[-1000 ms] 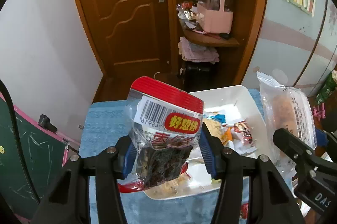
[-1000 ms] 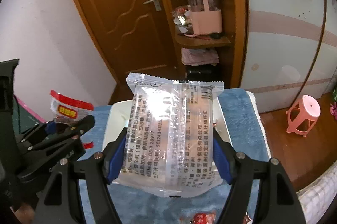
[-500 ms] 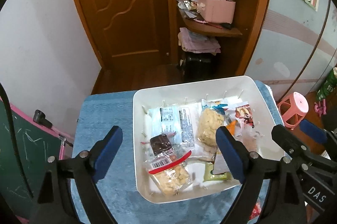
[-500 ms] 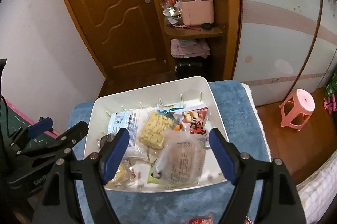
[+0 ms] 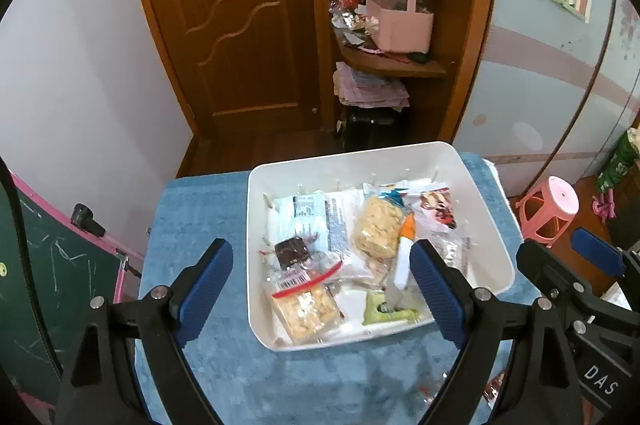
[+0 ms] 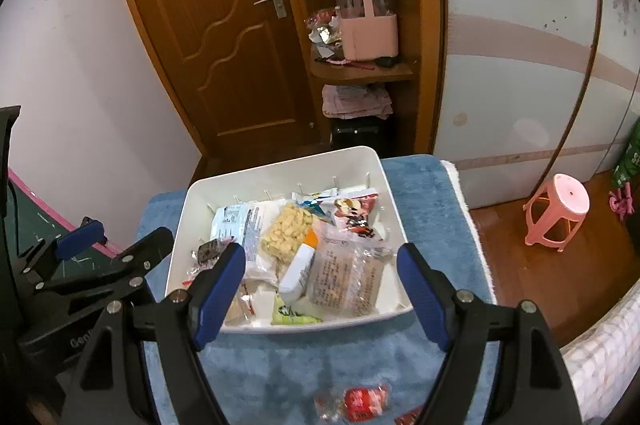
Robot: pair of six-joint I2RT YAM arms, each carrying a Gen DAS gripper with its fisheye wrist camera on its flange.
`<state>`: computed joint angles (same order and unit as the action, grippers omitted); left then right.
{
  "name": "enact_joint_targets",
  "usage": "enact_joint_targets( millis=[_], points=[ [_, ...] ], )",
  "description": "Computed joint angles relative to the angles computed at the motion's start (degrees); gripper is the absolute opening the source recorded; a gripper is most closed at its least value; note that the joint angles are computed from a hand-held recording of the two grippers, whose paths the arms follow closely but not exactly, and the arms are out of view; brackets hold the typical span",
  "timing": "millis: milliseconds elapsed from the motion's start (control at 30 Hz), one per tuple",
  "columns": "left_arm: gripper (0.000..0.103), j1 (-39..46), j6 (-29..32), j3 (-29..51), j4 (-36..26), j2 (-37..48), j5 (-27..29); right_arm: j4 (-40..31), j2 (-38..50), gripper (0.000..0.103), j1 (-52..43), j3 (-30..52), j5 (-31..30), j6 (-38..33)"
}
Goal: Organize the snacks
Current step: 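Withdraw both tools from the bin toward the last two snack packets, then grasp the red candy packet with the left tool while the right tool grasps the brown-white chocolate packet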
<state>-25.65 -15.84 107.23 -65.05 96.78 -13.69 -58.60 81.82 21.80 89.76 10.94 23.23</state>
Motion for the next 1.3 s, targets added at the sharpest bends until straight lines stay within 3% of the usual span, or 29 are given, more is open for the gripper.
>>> enact_joint_targets(
  millis=[600,867,1100,1300],
  points=[
    [0.090,-20.4,-15.4,-11.1,-7.5,-12.8,-8.4,-13.3,-24.7,0.079,-3.5,-14.1,0.9,-1.7],
    [0.090,-25.8,-20.4,-18.8,-6.5,-13.5,-7.4,-17.0,-33.5,0.079,-11.7,-24.1,-3.3,-6.2],
    [0.090,-26.7,-19.2,-24.4,-2.1,-10.8,-4.2,-16.1,-36.5,0.079,-20.8,-33.2,-9.2,-10.2],
    [0.090,-26.9,-11.1,-28.9,3.7,-6.4,-1.2,-12.5,-34.3,0.079,-26.9,-40.6,-14.8,-10.1]
  ],
)
